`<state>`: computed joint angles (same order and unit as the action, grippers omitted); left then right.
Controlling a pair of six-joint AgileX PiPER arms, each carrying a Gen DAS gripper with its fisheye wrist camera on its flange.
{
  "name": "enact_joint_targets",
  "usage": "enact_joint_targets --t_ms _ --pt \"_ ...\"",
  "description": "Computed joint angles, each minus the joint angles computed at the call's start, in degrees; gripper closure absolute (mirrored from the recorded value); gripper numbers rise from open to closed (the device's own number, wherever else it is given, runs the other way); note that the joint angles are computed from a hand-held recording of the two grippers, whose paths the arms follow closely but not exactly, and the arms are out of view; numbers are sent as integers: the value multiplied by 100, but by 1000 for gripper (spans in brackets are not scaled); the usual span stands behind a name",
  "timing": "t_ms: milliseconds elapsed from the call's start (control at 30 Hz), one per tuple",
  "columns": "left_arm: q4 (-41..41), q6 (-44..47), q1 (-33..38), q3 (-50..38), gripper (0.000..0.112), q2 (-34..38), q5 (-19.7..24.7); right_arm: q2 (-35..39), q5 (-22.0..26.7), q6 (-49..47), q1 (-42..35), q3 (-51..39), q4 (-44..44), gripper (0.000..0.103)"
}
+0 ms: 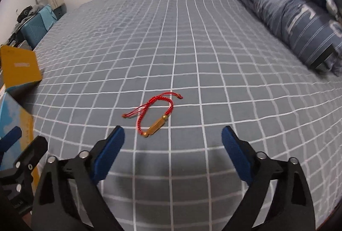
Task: Organize jewelry
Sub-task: 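Move the open right gripper to the red string bracelet on the bed, then grasp the red string bracelet by its gold bar with the right gripper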
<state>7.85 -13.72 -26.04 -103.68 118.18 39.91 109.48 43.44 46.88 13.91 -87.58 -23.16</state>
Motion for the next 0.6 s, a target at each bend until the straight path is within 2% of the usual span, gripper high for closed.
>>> enact_joint_targets --t_ms 67,200,367,467,533,600 --pt "-54 94 39 -66 15 161 -75 266 13 -210 -71 -209 157 27" --pt "-140 126 82 -644 15 706 169 777 -2 -602 -241 -674 517 38" --pt "-166 254 81 -853 15 1016 147 1135 9 -772 -309 -955 728 48" --pt "-306 367 134 -814 15 1071 17 1110 -69 -581 -300 -854 555 57" --pt "-339 372 168 -883 15 1127 87 1115 -55 -512 -282 -865 454 76" --pt "-385 407 193 -885 15 1138 85 1097 -83 -521 -278 -828 444 88"
